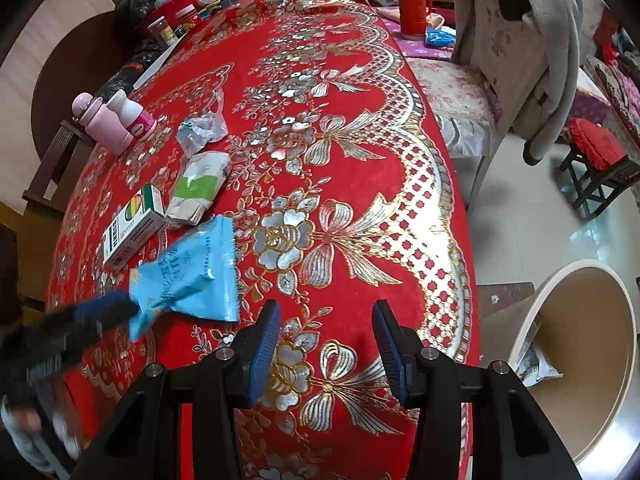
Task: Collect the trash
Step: 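Move both open tools from the bucket back over the table toward the blue packet, then grasp the white medicine box with the left gripper while the right gripper grasps the blue packet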
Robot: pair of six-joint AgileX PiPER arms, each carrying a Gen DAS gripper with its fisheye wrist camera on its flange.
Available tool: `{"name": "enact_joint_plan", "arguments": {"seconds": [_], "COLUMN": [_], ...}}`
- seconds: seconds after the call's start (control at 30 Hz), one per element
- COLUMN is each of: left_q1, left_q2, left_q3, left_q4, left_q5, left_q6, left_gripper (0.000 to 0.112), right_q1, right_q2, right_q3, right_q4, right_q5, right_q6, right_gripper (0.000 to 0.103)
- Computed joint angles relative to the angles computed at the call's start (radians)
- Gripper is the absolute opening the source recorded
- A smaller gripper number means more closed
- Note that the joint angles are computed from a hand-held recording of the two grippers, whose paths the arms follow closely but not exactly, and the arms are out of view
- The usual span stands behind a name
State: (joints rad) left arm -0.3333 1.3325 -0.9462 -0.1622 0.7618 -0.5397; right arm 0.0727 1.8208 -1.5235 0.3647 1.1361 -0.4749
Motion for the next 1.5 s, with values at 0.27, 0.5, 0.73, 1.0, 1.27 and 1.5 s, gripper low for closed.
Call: {"name": "enact_joint_plan", "arguments": {"seconds": [0.27, 0.5, 0.73, 1.0, 1.27, 1.5], "left_q1": [0.009, 0.213, 0.308, 0.338, 0.294, 0.321], "left_q2": [-0.095, -0.097, -0.061, 0.031, 0.131, 0.243], "left_q3": [0.006, -0.023, -0.024, -0.062, -0.105, -0.185], "left_q4": [0.086, 0.217, 0.171, 0.077, 0.185, 0.162], "left_q5": [0.021, 0.097, 0.09, 0.073, 0.015, 0.056], "left_q6": [-0.042, 0.012, 0.138, 0.331, 0.394, 0.459], "left_gripper": [0.051, 0.051, 0.052, 0.058, 0.063, 0.067], "right_q1": [0.02, 0.108, 0.25, 0.165, 0.097, 0.171], "right_q2": [-0.017, -0.021, 0.046, 0.208, 0.093, 0.107], "right_q3": [0.022, 0.063, 0.007, -0.257, -0.086, -0.065], "right_q4": [0.025, -0.028, -0.277, -0.168, 0.015, 0.044], "right_q5": [0.005, 0.025, -0.086, -0.019, -0.01, -0.025], "right_q6": [-0.007, -0.067, 0.049, 0.234, 0.197, 0.274], "right_gripper": [0.058, 0.058, 0.058, 0.058, 0.067, 0.069]}}
